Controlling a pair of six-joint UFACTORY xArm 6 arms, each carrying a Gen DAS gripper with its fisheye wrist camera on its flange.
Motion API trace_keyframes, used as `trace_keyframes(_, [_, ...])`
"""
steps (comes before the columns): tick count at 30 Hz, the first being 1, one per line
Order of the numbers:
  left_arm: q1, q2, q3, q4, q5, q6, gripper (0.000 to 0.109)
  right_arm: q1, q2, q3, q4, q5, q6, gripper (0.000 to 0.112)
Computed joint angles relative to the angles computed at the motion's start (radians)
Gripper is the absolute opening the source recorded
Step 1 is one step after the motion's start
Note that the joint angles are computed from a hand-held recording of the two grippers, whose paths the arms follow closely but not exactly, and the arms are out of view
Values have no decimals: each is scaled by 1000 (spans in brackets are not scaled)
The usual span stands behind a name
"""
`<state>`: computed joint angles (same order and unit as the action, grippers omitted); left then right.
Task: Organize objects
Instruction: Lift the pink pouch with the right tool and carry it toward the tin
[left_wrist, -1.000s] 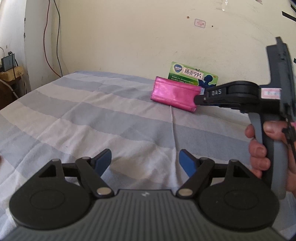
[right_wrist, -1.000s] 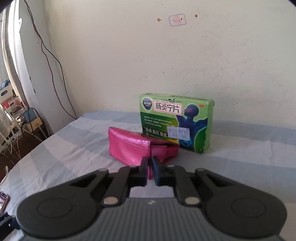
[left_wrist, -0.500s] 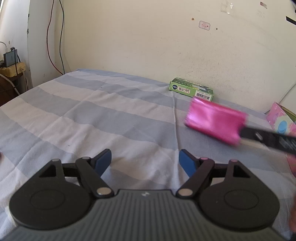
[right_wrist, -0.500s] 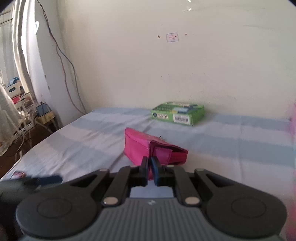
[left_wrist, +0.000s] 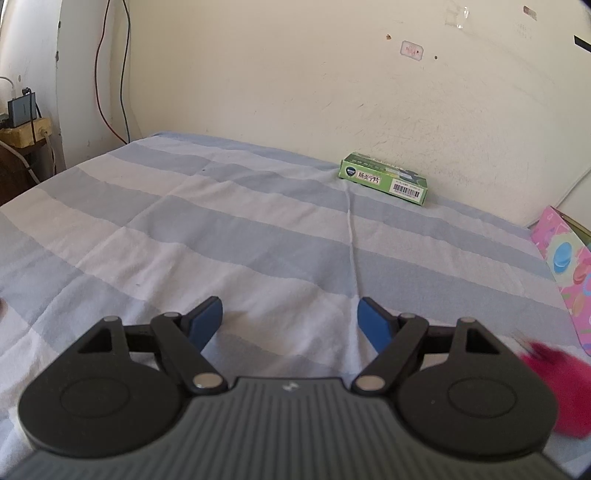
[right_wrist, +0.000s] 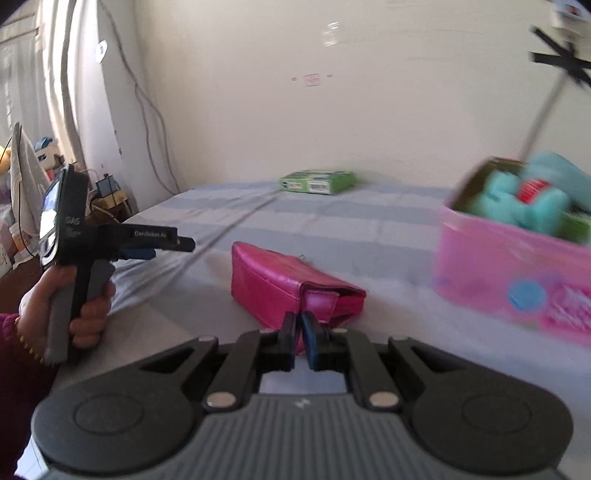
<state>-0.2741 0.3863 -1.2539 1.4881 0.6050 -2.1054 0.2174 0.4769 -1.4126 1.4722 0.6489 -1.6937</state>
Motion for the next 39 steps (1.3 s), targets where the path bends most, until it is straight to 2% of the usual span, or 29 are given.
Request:
trace_keyframes(4, [-6, -1, 0, -9, 16, 13, 82, -53, -59, 82, 40, 8, -33, 6])
trace_keyframes(8, [-7, -4, 4, -1, 11, 14, 82, -83, -78, 111, 50, 16, -35, 13])
trace_keyframes(9, [-5, -4, 3, -2, 5, 21, 82, -89, -81, 117, 44, 20, -32, 15])
trace_keyframes(11, [1, -5, 5, 0, -18, 31, 82, -112, -86, 124, 35, 46, -20, 29])
trace_keyframes(17, [5, -35, 37, -1, -60, 7, 82, -149, -104, 156, 88, 95, -53, 39])
trace_keyframes(22, [-1, -83, 84, 118, -164, -158, 82, -161, -98, 151, 109, 114, -58, 44])
trace_keyframes(29, [-16, -79, 42, 284, -312, -301, 87, -153, -82, 137, 101, 113, -65, 48])
trace_keyframes(33, [-37, -65, -4, 464, -374, -442, 87, -145, -86, 140, 109, 100, -99, 50])
trace_keyframes(37, [-55, -18, -90, 702, -452, -604, 89, -143, -83, 134, 99, 103, -110, 51])
trace_keyframes(39, [-73, 4, -118, 728, -461, -580, 89, -141, -77, 126, 89, 108, -109, 51])
